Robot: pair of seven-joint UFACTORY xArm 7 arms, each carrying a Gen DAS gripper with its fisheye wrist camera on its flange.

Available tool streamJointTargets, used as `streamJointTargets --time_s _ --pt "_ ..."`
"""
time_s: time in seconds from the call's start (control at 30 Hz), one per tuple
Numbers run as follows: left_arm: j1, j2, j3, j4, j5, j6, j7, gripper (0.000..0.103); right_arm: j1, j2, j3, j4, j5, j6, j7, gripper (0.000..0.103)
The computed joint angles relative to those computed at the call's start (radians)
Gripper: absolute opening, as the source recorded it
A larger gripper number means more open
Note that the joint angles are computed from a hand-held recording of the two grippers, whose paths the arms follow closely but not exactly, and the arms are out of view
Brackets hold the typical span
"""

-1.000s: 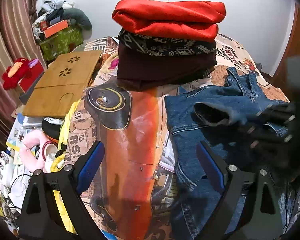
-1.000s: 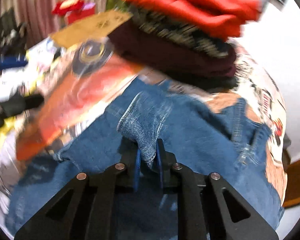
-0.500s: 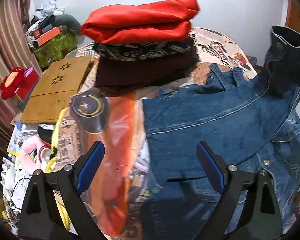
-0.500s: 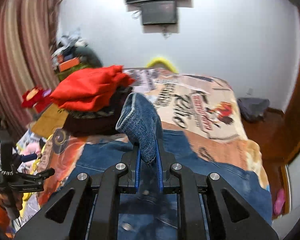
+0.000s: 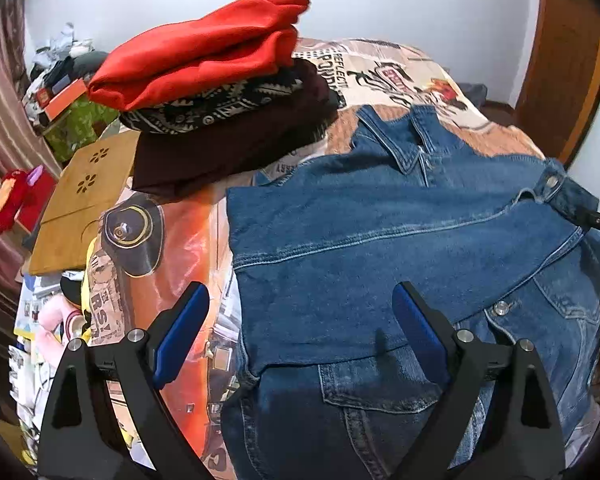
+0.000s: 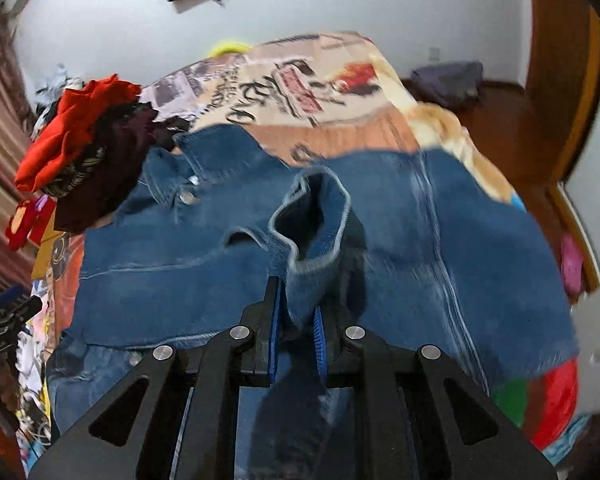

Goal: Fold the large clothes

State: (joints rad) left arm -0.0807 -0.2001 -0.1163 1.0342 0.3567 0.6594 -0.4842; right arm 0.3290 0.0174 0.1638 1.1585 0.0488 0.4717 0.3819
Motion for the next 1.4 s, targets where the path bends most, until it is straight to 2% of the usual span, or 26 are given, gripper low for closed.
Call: streamJointTargets --time_s 0.13,0.2,0.27,0.37,0.43,0.5,0.6,0.8,0.93,1.1,1.2,1.33,1.4 --pt "-0.009 0.02 -0.006 0.014 0.002 0.013 0.008 0.093 -0.006 -0.05 -0.005 -0.055 0.031 -0.03 -0.007 0.02" --pt "-0.015 0.031 -0.007 0.026 0.002 0.016 0.006 0.093 -0.01 -0.075 -0.005 -0.07 0.014 -0.03 -0.005 0.021" --pt "-0.023 0.048 -0.009 0.044 0.003 0.016 0.004 0.093 -0.023 -0.102 -0.002 -0.087 -0.055 -0.036 0.032 0.021" --pt "-0.037 0.073 -0.012 0.076 0.012 0.009 -0.004 0.093 -0.038 -0.148 -0.016 -0.124 -0.052 -0.063 0.019 0.023" --pt "-0.047 0.092 -0.013 0.101 0.018 0.004 -0.008 0.093 -0.055 -0.177 -0.02 -0.135 -0.061 -0.059 0.03 0.031" --pt "-0.06 0.116 -0.013 0.135 0.012 -0.004 -0.008 0.093 -0.082 -0.216 -0.024 -0.162 -0.077 -0.078 0.067 0.049" --pt "-0.078 0.144 -0.009 0.172 0.007 -0.016 -0.007 0.093 -0.123 -0.265 -0.027 -0.2 -0.093 -0.092 0.123 0.056" --pt "-0.118 0.204 -0.006 0.242 -0.021 -0.036 0.01 0.093 -0.147 -0.322 -0.094 -0.298 0.031 -0.079 0.133 0.059" --pt "-0.142 0.236 -0.002 0.267 -0.027 -0.033 0.021 0.093 -0.146 -0.309 -0.13 -0.34 0.134 -0.057 0.127 0.059" --pt "-0.162 0.266 0.005 0.279 -0.046 -0.019 0.037 0.093 -0.116 -0.273 -0.191 -0.394 0.359 -0.079 0.067 0.059" --pt "-0.168 0.278 0.01 0.278 -0.057 -0.008 0.043 0.093 -0.088 -0.257 -0.224 -0.404 0.515 -0.132 -0.025 0.059" --pt "-0.171 0.278 0.019 0.267 -0.043 0.0 0.03 0.093 -0.123 -0.193 -0.197 -0.351 0.524 -0.144 -0.036 0.059" --pt "-0.169 0.271 0.022 0.257 -0.035 -0.001 0.022 0.093 -0.162 -0.166 -0.161 -0.33 0.433 -0.145 0.031 0.056"
